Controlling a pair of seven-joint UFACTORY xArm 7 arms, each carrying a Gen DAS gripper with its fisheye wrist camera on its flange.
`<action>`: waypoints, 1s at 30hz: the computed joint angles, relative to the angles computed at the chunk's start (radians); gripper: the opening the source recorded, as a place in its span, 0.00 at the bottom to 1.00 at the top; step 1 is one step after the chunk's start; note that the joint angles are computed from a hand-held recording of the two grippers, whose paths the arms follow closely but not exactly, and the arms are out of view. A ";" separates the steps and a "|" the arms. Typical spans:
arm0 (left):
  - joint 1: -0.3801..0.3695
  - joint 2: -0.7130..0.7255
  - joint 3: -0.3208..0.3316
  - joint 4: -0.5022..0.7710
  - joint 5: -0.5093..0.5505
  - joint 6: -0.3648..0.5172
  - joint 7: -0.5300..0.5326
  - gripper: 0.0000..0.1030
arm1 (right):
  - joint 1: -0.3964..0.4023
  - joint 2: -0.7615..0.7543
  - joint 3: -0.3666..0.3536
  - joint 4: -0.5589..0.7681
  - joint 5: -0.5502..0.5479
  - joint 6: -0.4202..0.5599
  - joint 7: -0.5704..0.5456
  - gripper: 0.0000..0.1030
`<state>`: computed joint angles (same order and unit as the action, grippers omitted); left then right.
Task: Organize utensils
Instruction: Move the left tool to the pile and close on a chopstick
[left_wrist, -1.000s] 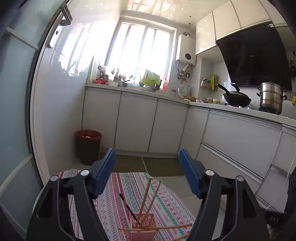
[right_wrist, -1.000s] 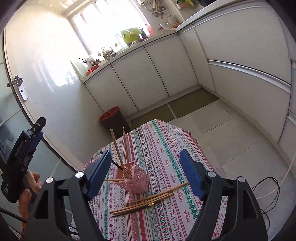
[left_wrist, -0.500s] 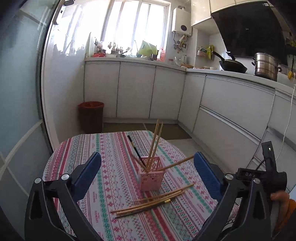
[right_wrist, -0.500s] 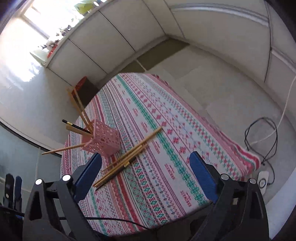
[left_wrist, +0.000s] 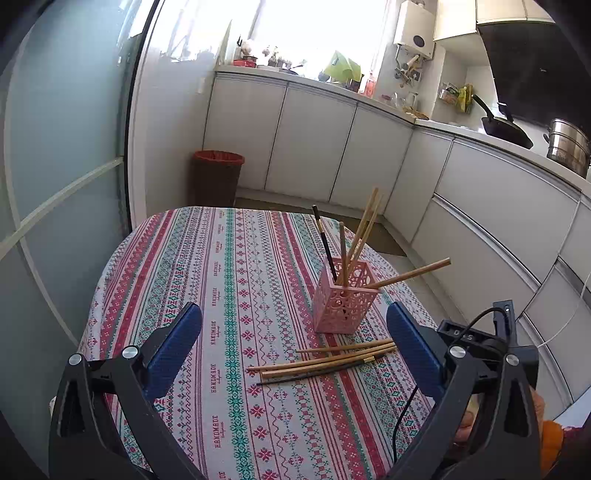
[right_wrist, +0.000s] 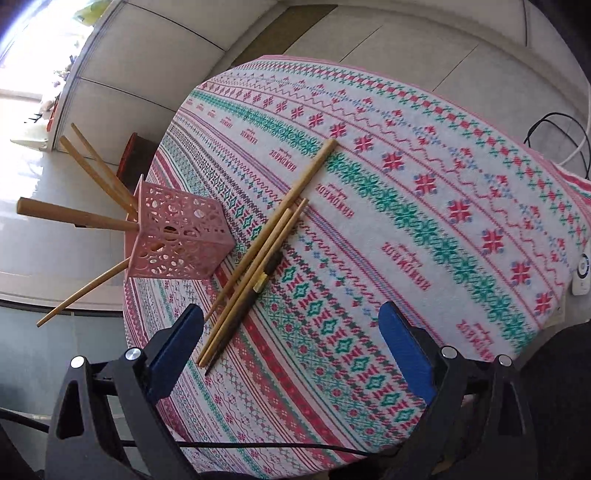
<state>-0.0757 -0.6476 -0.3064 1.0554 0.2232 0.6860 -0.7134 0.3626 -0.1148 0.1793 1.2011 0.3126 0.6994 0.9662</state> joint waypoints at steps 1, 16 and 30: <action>0.000 0.003 0.001 -0.001 0.004 -0.005 0.006 0.93 | 0.000 0.018 0.013 0.013 -0.045 -0.003 0.034 0.89; -0.297 0.455 0.084 0.277 -0.184 0.232 0.747 0.63 | -0.059 -0.343 -0.044 -0.265 -0.162 0.016 0.032 0.74; -0.342 0.692 0.094 0.436 -0.075 0.309 0.746 0.32 | -0.057 -0.436 -0.053 -0.392 -0.071 -0.008 -0.106 0.74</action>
<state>-0.4181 0.0447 -0.2119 1.4916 0.1484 0.9950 0.0323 0.3061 -0.5507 0.1263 0.8089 0.2412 0.6917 0.8602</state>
